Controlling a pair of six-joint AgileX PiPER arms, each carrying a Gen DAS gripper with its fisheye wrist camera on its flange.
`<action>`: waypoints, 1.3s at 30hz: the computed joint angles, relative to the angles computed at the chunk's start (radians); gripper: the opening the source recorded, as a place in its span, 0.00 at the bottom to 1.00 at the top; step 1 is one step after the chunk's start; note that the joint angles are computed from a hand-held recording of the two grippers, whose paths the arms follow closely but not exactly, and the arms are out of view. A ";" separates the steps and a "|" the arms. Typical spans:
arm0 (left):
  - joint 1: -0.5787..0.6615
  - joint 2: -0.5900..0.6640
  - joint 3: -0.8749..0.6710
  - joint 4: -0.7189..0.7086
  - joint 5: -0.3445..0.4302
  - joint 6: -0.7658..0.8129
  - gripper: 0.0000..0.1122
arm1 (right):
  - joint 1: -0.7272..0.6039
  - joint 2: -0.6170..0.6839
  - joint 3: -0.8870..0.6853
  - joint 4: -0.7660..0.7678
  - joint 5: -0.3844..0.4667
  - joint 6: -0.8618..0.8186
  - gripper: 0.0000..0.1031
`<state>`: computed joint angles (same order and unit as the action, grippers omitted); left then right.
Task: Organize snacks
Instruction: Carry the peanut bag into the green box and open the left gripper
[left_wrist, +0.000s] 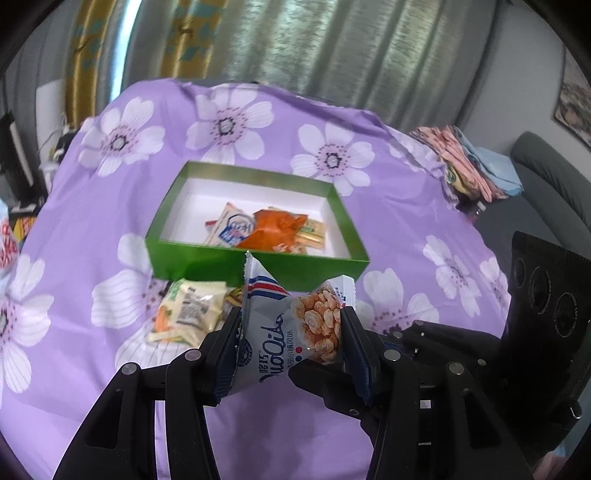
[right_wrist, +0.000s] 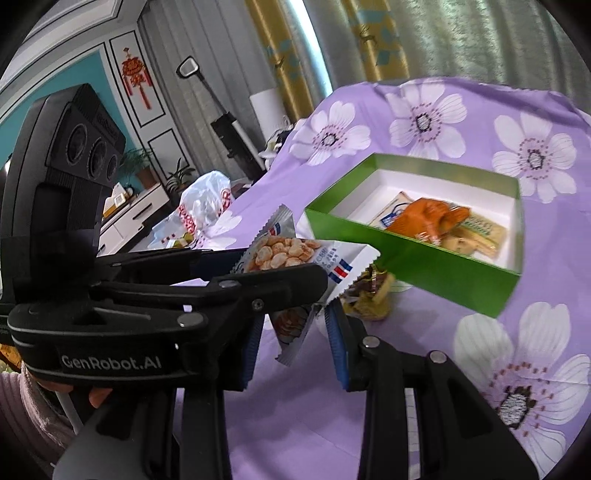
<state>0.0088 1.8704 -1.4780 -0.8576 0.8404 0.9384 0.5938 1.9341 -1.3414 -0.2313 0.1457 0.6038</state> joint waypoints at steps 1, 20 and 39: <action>-0.011 -0.006 0.003 0.006 -0.010 -0.004 0.46 | -0.004 -0.009 0.011 -0.020 -0.006 0.020 0.33; -0.138 0.047 -0.131 0.105 -0.036 -0.122 0.46 | -0.100 -0.084 0.109 -0.002 -0.081 -0.005 0.33; -0.161 0.391 -0.707 0.240 0.125 -0.362 0.46 | -0.221 0.095 -0.191 0.420 0.044 -0.500 0.33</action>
